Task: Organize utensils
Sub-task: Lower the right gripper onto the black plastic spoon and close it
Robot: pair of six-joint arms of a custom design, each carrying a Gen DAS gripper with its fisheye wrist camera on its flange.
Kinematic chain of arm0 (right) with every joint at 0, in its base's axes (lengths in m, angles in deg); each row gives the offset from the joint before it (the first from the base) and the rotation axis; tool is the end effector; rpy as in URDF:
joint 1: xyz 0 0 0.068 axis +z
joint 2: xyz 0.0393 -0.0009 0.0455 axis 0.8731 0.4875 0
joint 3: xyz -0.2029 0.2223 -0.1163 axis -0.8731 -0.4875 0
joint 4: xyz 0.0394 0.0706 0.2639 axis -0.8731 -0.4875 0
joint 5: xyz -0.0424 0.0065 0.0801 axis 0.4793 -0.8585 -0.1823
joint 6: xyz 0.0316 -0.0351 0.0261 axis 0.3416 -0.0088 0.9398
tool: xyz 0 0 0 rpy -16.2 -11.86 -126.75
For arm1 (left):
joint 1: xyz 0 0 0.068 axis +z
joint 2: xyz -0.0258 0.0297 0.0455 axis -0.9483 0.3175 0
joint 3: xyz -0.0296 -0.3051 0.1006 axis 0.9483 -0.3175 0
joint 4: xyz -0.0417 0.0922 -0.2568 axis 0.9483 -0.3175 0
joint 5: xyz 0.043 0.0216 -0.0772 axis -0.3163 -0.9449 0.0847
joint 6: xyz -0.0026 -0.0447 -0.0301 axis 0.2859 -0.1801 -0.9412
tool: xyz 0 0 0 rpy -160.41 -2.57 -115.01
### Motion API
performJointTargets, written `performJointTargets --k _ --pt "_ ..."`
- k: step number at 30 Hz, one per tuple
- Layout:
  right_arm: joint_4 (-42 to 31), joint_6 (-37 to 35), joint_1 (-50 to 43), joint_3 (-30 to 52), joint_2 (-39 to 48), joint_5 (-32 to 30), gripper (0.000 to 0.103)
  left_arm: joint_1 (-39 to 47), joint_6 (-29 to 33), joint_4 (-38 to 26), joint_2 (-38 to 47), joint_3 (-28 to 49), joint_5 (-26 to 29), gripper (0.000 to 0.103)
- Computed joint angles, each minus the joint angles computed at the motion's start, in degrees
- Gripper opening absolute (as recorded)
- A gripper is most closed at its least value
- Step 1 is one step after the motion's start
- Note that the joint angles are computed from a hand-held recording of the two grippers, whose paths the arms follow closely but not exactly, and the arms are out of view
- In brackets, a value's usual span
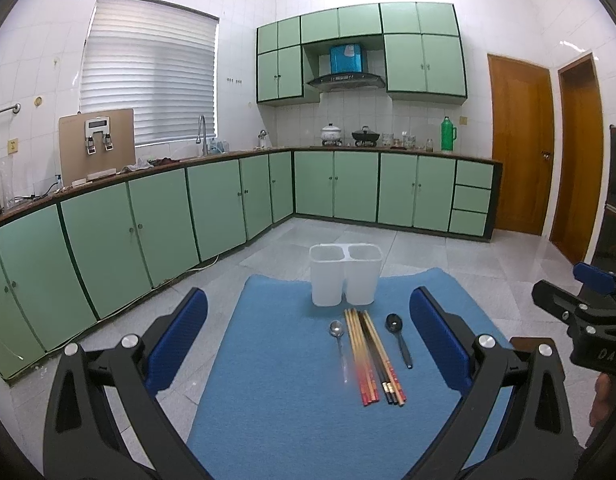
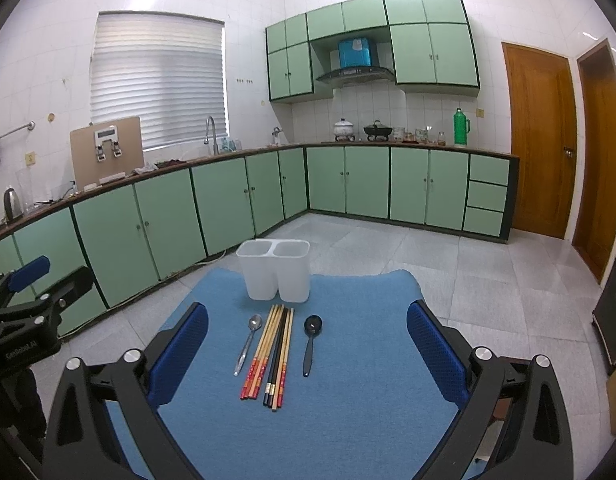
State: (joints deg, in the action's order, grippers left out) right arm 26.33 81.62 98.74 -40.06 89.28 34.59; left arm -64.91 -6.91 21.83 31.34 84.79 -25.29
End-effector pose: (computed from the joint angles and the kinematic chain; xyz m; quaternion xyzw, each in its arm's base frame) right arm 0.1879 0.1329 0.2275 -0.1011 0.8246 0.1153 0.5445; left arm 0.1692 0.0233 0.2248 -0.0778 0.8127 0.0764 0.5724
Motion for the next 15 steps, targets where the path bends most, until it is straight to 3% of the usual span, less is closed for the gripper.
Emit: performJointTargets --k 3,8,15 --pt "2.14 -0.62 -2.25 1.26 5.36 -1.62 0.097 2.36 0.97 5.42 7.65 0.19 1.01 0.098" --pt "4.09 -0.92 -7.52 8.17 20.76 -6.72 0.097 5.28 3.45 16.45 27.5 3.54 0.93 0.098" --pt "-0.4 0.22 -13.37 23.66 40.55 -13.73 0.097 8.64 5.17 20.13 52.35 15.01 1.79 0.098"
